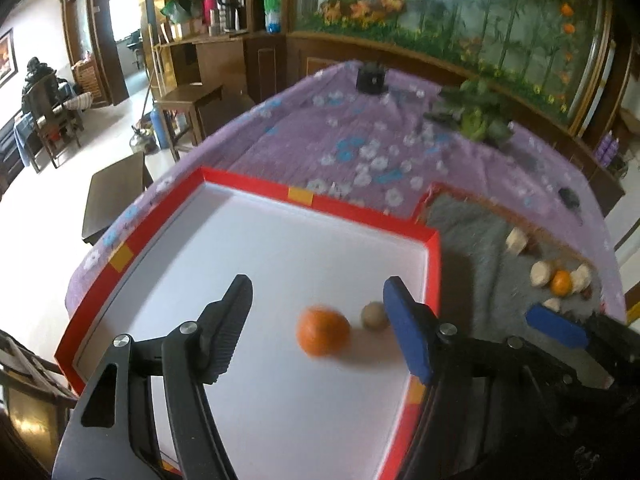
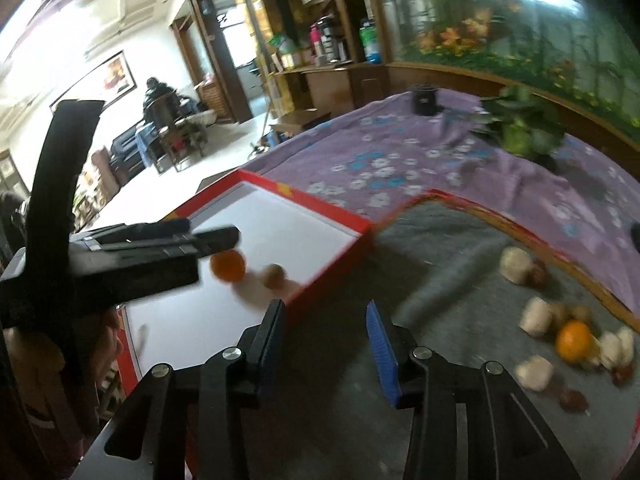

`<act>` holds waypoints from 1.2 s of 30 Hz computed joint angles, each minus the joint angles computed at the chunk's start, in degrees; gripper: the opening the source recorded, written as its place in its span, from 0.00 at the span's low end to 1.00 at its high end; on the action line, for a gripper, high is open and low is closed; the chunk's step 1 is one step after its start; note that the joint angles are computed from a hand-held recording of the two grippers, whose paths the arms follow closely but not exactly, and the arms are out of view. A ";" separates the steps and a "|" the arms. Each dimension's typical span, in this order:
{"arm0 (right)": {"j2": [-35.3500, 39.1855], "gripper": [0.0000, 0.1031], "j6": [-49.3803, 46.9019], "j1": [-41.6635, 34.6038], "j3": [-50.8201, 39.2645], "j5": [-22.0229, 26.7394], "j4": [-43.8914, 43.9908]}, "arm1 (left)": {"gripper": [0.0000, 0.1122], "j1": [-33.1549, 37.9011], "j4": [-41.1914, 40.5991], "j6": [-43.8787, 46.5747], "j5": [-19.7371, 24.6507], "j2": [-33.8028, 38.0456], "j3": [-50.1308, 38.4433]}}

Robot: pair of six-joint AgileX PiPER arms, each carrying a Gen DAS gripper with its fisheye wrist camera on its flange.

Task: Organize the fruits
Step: 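Carry the orange over the white tray and open the left gripper, then move the left gripper back to the pale round pastry on the mat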

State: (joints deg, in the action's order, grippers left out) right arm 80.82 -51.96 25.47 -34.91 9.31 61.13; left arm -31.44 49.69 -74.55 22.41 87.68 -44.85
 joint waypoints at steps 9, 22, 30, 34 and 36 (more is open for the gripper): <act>-15.80 0.41 -6.20 -20.87 12.16 6.81 -0.05 | 0.61 -6.41 -1.55 -0.30 4.22 1.19 -3.97; -19.85 0.42 -26.45 -49.76 19.47 20.04 5.46 | 0.61 -18.25 -13.10 11.59 4.38 14.33 -18.41; -18.17 0.44 -37.84 -69.13 19.59 29.95 5.42 | 0.61 -21.48 -20.83 18.99 5.00 22.53 -26.78; -16.06 0.44 -41.23 -72.98 19.48 32.20 6.29 | 0.61 -21.94 -22.96 21.22 4.79 25.37 -29.58; -15.12 0.44 -42.80 -73.99 19.52 32.79 6.95 | 0.61 -21.91 -24.43 22.67 4.65 26.69 -30.88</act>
